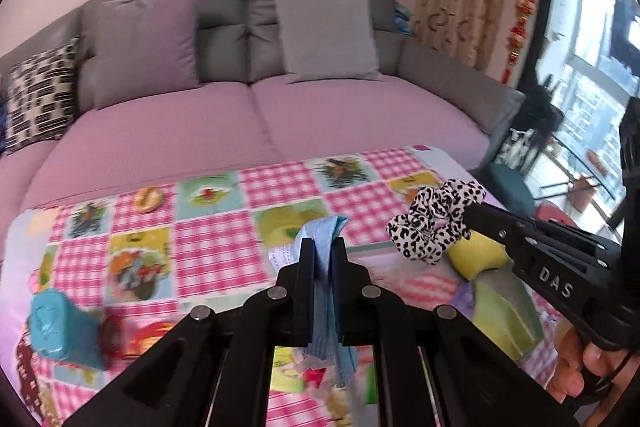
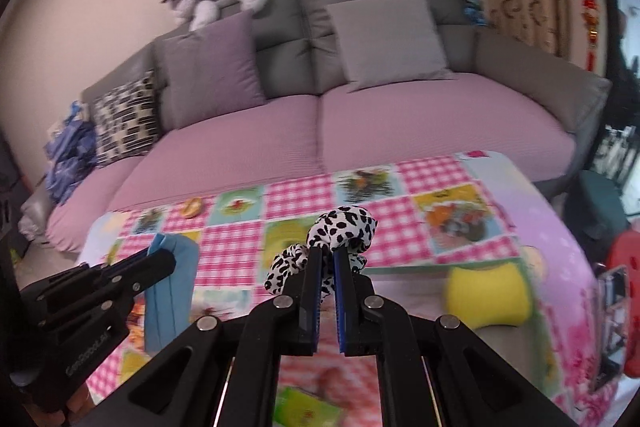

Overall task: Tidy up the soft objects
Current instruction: 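Carry the leopard scrunchie and blue mask over the white tray with both tools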

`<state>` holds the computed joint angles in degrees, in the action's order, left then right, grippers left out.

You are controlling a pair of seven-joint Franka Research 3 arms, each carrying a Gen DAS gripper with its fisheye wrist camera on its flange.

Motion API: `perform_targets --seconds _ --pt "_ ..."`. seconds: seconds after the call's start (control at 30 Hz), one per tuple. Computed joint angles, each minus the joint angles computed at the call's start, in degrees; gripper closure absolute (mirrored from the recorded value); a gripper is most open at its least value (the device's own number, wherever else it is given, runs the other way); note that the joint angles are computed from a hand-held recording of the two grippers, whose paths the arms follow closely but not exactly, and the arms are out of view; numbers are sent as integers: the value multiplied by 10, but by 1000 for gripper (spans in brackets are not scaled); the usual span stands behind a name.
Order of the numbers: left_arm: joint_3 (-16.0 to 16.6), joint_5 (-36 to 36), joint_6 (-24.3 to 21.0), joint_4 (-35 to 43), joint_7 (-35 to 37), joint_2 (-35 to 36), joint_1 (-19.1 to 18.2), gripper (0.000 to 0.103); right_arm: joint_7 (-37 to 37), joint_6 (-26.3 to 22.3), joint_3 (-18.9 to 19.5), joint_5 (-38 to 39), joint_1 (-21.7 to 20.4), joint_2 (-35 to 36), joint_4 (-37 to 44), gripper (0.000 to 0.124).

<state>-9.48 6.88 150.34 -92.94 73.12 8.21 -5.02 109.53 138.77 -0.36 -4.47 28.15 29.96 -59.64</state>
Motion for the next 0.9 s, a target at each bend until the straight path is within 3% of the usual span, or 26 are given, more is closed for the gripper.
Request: perform_targets --seconds 0.2,0.37,0.53,0.9 --pt "-24 -35 -8 39 43 46 -13 96 50 -6 -24 -32 -7 -31 -50 117" --pt "-42 -73 1 59 82 81 -16 96 60 -9 -17 -32 -24 -34 -61 117" --pt "-38 -66 -41 92 72 122 -30 96 37 -64 -1 7 -40 12 -20 117" --pt "-32 -45 -92 125 46 167 -41 95 29 -105 -2 34 -45 45 5 117"
